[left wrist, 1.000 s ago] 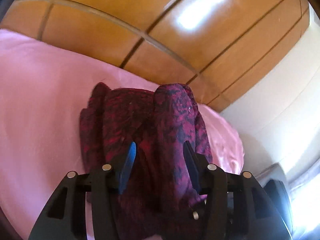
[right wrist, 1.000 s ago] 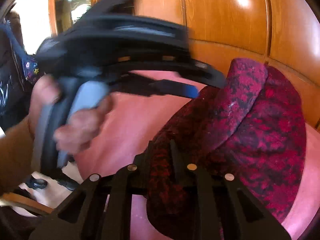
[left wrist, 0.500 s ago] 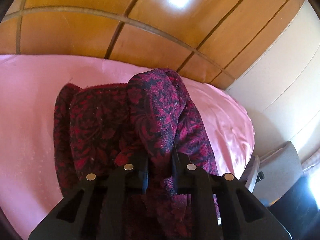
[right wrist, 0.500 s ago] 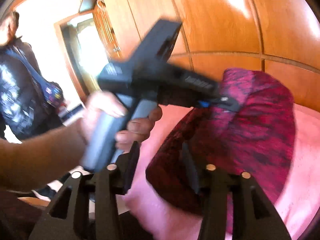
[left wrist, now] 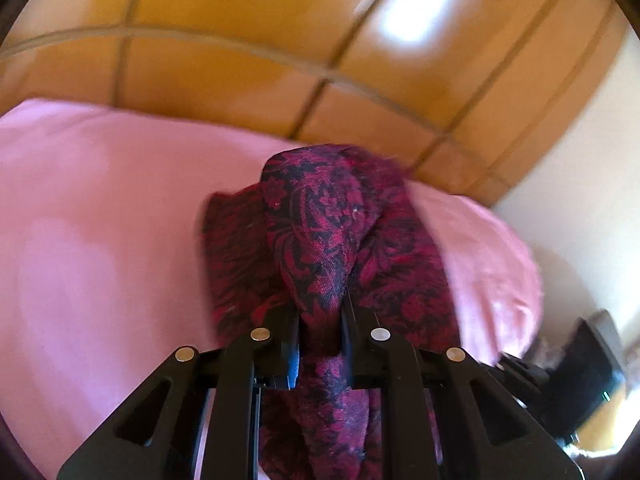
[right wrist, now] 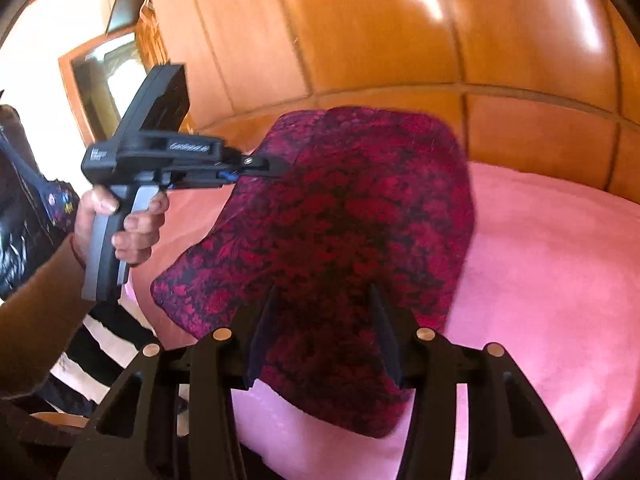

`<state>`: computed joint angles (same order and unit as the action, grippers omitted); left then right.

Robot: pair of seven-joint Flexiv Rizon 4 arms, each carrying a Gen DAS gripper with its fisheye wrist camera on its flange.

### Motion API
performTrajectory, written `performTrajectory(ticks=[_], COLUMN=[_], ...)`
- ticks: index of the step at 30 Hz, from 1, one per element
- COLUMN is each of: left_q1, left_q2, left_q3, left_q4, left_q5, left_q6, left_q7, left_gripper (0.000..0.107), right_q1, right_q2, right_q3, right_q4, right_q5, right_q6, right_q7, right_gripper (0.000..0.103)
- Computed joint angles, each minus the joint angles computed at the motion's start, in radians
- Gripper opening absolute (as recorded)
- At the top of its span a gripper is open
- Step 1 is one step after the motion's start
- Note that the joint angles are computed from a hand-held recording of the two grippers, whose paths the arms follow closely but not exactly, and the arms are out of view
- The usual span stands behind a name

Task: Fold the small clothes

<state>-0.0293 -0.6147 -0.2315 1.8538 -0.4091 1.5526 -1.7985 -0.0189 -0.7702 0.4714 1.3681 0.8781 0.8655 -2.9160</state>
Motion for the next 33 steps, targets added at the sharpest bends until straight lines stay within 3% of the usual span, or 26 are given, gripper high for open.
performTrajectory(ticks=[2, 4, 6, 9, 11, 13, 17, 19, 21, 25, 29, 32, 33], left_q1=[-0.070, -0.113, -0.140, -0.262, -0.311, -0.360, -0.441, -0.475, -0.475, -0.462, -0.446, -0.455, -0.471], left_q2=[-0.018, -0.032, -0.036, -0.027, -0.026, -0.028, -0.045, -0.060, -0.070, -0.105, -0.085, -0.058, -0.050], left_q3=[0.100, 0.141, 0.165, 0.320, 0.383, 0.449, 0.567, 0.619, 0.624, 0.620, 0.613, 0.622, 0.637], left_q4=[-0.013, -0.006, -0.004, -0.029, -0.048, -0.072, -0.128, -0.153, -0.157, -0.156, -0.139, -0.133, -0.136], left_q5=[0.034, 0.023, 0.026, 0.077, 0.113, 0.156, 0.258, 0.312, 0.344, 0.408, 0.459, 0.500, 0.519], left_q6=[-0.065, -0.035, -0.002, -0.035, -0.064, -0.104, -0.197, -0.239, -0.251, -0.210, -0.185, -0.185, -0.201], left_q7=[-0.083, -0.105, -0.153, -0.249, -0.304, -0.360, -0.455, -0.505, -0.534, -0.592, -0.649, -0.685, -0.705], left_gripper=[0.018, 0.020, 0.024, 0.029, 0.029, 0.029, 0.033, 0.043, 0.043, 0.044, 0.052, 0.052, 0.053], right_q1=[0.059, 0.076, 0.071, 0.043, 0.003, 0.034, 0.125, 0.201, 0.283, 0.376, 0.352, 0.287, 0.254], right_q2=[-0.011, -0.039, -0.049, -0.038, -0.032, -0.030, -0.073, -0.143, -0.218, -0.357, -0.383, -0.362, -0.349], right_q3=[-0.019, -0.009, -0.003, -0.006, 0.015, 0.003, -0.052, -0.087, -0.152, -0.221, -0.171, -0.091, -0.057], right_q4=[0.024, 0.019, 0.007, -0.045, -0.095, -0.134, -0.242, -0.350, -0.460, -0.612, -0.650, -0.605, -0.591], right_q5=[-0.019, -0.030, -0.064, -0.138, -0.111, -0.095, -0.094, -0.185, -0.296, -0.457, -0.497, -0.448, -0.414], right_q6=[0.111, 0.157, 0.135, -0.020, -0.091, -0.066, -0.005, -0.001, -0.036, -0.059, -0.064, -0.046, -0.048], right_q7=[-0.032, -0.021, 0.014, 0.101, 0.097, 0.133, 0.262, 0.395, 0.549, 0.699, 0.709, 0.631, 0.604], right_gripper=[0.042, 0.042, 0.042, 0.045, 0.047, 0.053, 0.053, 0.050, 0.049, 0.050, 0.053, 0.070, 0.082])
